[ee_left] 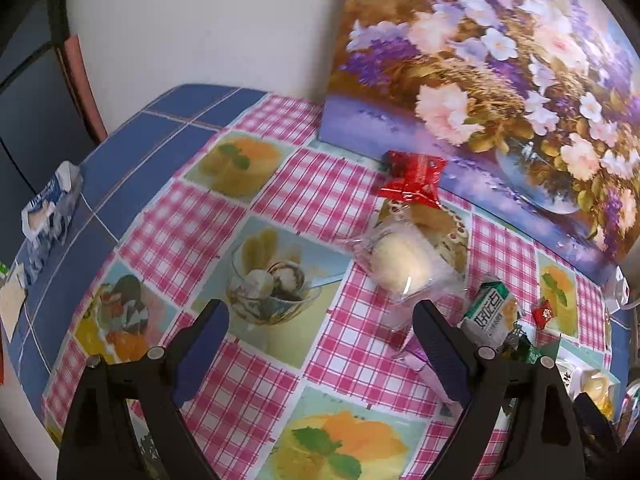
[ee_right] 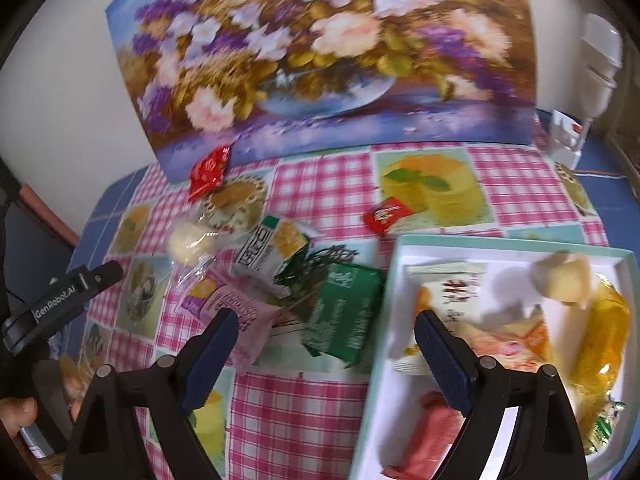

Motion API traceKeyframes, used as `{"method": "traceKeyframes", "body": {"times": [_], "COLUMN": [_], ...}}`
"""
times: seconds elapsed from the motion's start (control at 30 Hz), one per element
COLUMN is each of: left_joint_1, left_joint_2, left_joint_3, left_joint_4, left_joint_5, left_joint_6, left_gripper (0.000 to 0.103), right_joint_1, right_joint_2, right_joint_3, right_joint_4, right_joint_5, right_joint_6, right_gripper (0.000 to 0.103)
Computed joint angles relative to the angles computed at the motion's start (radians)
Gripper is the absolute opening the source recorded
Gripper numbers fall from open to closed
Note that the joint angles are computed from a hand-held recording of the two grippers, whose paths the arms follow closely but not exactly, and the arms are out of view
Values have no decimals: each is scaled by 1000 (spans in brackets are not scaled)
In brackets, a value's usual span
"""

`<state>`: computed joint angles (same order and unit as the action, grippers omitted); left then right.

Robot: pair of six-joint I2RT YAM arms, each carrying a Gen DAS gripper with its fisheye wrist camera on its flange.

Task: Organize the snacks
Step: 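Move both open tools from the tray back over the snack pile, then grasp green packet with right tool while left tool approaches purple Swiss roll packet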

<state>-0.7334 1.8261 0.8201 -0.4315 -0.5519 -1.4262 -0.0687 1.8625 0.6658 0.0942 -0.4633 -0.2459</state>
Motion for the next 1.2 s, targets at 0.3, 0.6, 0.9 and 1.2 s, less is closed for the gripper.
{"method": "traceKeyframes", "body": {"times": [0.3,0.6,0.9,1.2], "left_joint_1": [38,44,31,34], "left_joint_2": [56,162,271,325], "left_joint_3": [-4,81,179,204], "left_joint_4": [123,211,250,273], "left_joint_5": [90,147,200,255], "left_joint_6": [31,94,113,105], "left_gripper": [93,93,93,93], "right_joint_1": [63,66,17,-18], "right_joint_2": [71,148,161,168], "right_joint_3": [51,121,153,170], "right_joint_4": [26,12,-4,-21], "right_joint_5": [24,65,56,44], "right_joint_6": [58,60,60,69], "right_gripper": [85,64,64,64]}}
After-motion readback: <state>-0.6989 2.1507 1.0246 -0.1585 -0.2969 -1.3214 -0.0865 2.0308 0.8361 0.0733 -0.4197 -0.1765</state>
